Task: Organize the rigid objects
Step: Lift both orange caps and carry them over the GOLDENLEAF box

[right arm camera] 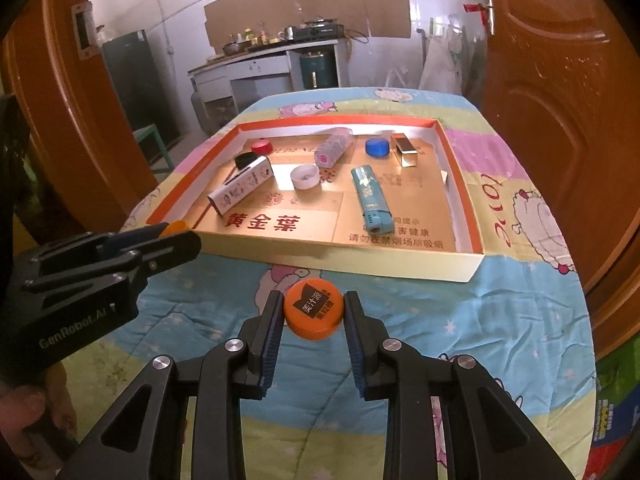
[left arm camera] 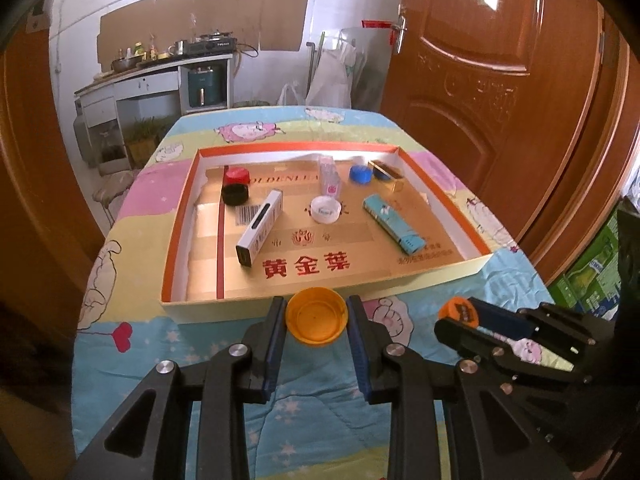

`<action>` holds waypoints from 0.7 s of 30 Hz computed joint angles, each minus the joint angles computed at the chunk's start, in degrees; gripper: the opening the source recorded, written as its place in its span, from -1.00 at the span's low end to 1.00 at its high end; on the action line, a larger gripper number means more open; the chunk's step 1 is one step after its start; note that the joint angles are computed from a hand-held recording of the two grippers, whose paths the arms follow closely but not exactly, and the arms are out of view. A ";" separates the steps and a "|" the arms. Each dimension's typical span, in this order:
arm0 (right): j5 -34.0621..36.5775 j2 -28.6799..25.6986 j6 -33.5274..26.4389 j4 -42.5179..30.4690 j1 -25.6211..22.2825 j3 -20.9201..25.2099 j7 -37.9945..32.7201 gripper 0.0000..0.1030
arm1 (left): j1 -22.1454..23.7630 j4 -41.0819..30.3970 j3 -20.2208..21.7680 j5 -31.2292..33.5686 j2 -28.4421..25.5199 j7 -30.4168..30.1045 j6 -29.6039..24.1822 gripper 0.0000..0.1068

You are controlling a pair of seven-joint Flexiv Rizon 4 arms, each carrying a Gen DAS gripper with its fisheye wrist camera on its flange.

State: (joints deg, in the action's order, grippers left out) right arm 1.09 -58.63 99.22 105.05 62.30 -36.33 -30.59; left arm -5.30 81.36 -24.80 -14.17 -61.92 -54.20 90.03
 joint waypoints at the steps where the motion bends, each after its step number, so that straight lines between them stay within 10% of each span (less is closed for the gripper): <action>1: 0.02 0.04 0.00 0.08 0.26 -0.25 -0.03 -0.40 | 0.33 0.28 -0.48 0.03 0.14 0.02 0.35 -0.43; 21: 1.84 0.68 0.77 1.18 3.41 -5.86 -1.48 -0.40 | 2.26 -1.81 -4.64 0.61 0.34 -0.11 1.50 -0.43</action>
